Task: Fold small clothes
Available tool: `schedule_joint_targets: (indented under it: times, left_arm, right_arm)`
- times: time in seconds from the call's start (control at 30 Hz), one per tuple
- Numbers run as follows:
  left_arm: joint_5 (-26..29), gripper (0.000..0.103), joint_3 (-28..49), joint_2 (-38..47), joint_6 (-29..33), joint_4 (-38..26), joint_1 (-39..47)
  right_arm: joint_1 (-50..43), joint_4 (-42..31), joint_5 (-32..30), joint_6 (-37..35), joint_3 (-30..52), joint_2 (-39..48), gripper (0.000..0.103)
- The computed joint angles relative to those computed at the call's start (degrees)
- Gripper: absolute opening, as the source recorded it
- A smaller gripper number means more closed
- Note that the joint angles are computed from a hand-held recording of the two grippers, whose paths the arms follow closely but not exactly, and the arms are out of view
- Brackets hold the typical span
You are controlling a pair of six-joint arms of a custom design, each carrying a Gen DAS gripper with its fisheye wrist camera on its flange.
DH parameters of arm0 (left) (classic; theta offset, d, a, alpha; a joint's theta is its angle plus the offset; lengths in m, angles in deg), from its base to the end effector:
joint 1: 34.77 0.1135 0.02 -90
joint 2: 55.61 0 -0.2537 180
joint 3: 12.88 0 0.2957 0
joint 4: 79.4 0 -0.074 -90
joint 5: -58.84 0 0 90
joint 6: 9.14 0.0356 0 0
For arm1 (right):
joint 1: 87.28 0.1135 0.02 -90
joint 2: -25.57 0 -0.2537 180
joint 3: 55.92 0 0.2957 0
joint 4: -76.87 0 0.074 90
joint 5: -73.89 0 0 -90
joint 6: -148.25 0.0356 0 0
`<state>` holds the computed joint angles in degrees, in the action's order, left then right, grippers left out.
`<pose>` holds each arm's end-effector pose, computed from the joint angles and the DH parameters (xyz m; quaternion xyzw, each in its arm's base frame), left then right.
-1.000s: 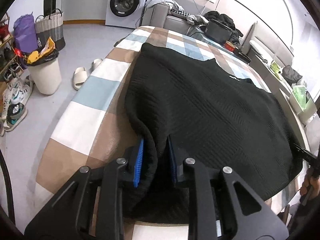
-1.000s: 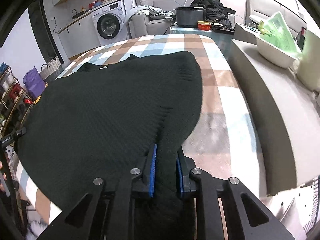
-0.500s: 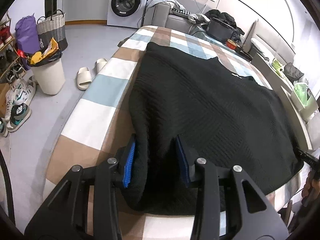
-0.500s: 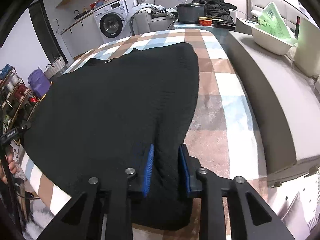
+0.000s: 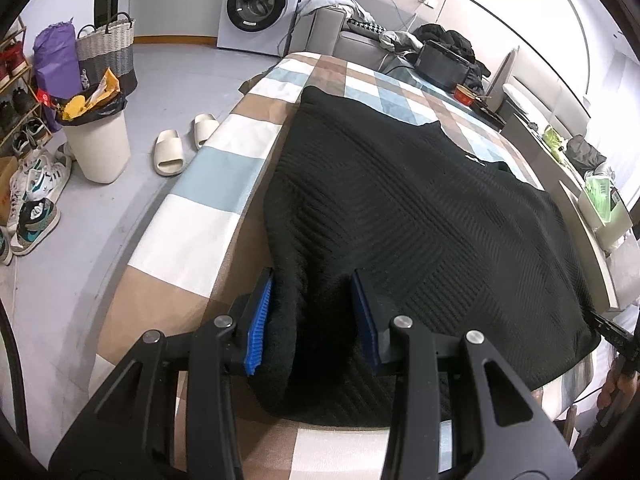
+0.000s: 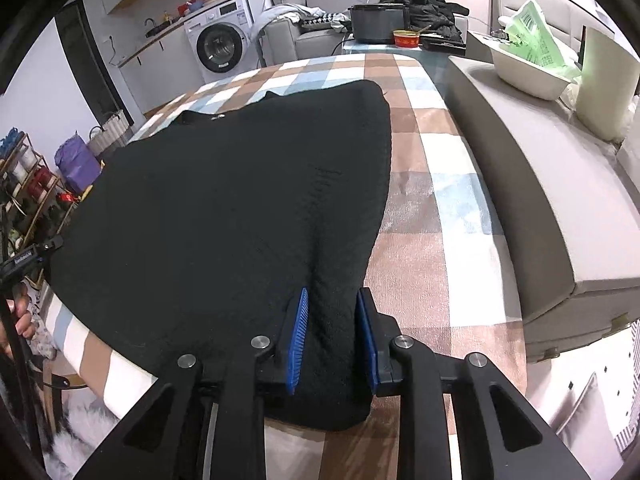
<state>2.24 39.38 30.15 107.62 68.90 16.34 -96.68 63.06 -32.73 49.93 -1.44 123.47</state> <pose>0.1982 0.2145 0.1091 -0.1370 0.9275 -0.0891 0.3364 0.3254 -0.0436 0.0706 -0.0318 0.9497 0.0940 0.2972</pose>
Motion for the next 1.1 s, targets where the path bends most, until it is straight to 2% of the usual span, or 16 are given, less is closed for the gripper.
schedule_joint_targets:
  times: [0.37,0.6,0.73,0.83,0.87,0.93,1.0,1.1]
  left_arm:
    - [-0.6,0.035,0.8,-1.1,-0.6,-1.5,0.6]
    - [0.7,0.035,1.2,-4.1,0.5,-4.2,2.6]
    - [-1.5,0.035,-1.7,-9.7,0.6,-4.1,0.6]
    - [-3.8,0.048,-6.1,-16.3,0.9,-3.5,-3.1]
    - [-3.6,0.055,-7.0,-17.4,1.0,-3.4,-4.1]
    - [-2.8,0.063,-8.8,-20.2,2.2,-4.8,-6.5]
    - [-3.3,0.082,-10.7,-22.9,2.8,-5.8,-9.4]
    - [-4.5,0.085,-14.2,-26.5,3.2,-5.3,-13.3]
  right_arm:
    - [0.5,2.4,0.7,1.1,-4.0,-7.0,0.029]
    - [0.7,3.3,-0.8,2.2,-4.7,-8.1,0.038]
    - [2.3,4.4,-0.4,3.1,-5.6,-9.1,0.045]
    - [4.0,3.6,-0.3,3.3,-4.8,-8.5,0.054]
    - [5.0,2.6,0.2,3.2,-4.1,-7.8,0.056]
    - [6.6,2.6,0.7,3.5,-4.0,-7.4,0.057]
    - [7.9,2.5,1.0,3.3,-3.9,-6.9,0.064]
    - [9.1,3.5,0.9,3.1,-4.2,-6.3,0.072]
